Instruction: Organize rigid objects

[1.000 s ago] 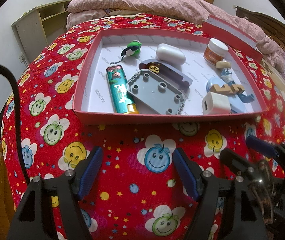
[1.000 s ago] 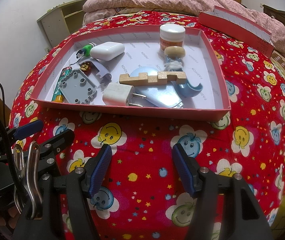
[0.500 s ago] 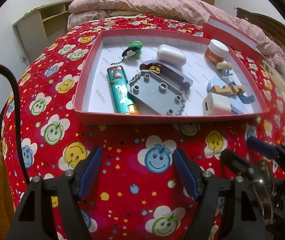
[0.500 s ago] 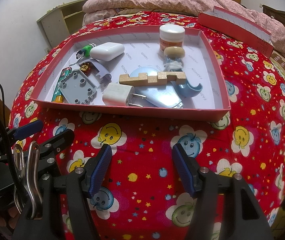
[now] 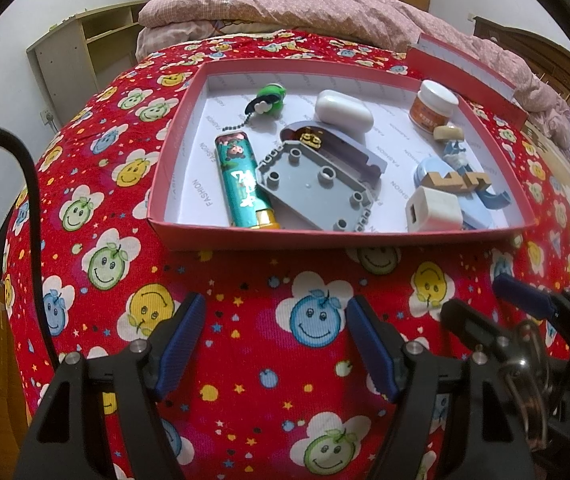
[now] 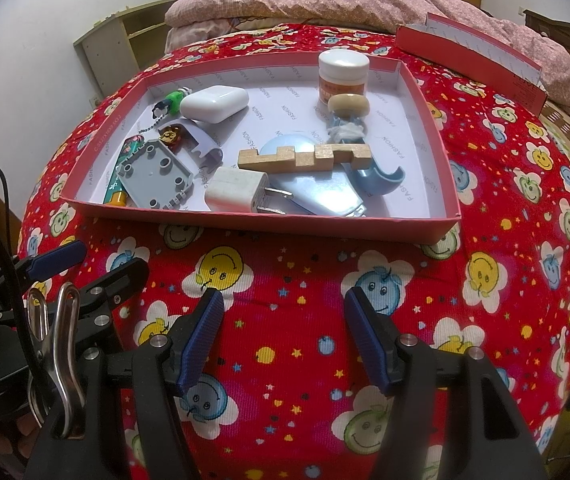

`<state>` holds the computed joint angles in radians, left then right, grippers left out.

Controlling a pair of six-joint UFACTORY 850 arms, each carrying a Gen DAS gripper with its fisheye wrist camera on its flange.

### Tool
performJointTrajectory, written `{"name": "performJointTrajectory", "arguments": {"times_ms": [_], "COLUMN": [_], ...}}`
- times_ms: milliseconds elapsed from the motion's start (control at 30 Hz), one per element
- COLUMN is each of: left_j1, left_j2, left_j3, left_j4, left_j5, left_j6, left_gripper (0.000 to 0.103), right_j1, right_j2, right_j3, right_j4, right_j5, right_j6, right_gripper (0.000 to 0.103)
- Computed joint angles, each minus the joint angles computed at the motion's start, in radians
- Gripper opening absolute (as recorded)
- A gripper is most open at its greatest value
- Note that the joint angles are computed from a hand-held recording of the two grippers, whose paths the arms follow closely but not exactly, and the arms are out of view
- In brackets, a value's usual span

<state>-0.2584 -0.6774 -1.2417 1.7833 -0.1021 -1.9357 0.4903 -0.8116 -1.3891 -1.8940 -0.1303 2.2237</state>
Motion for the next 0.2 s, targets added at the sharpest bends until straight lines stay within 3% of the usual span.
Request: {"name": "performJointTrajectory", "arguments": {"times_ms": [200], "left_j1": [0.000], "left_j2": [0.000], "left_j3": [0.001], "left_j4": [0.003], "left_j5": [0.000], "left_j6": [-0.003], "left_gripper": [0.077], "right_j1": [0.000], "right_j2": [0.001], "right_j3": [0.003], "right_j4": [-0.015], "right_j5": [-0.001], "right_j6": [0.016], "right_gripper": [0.065]}}
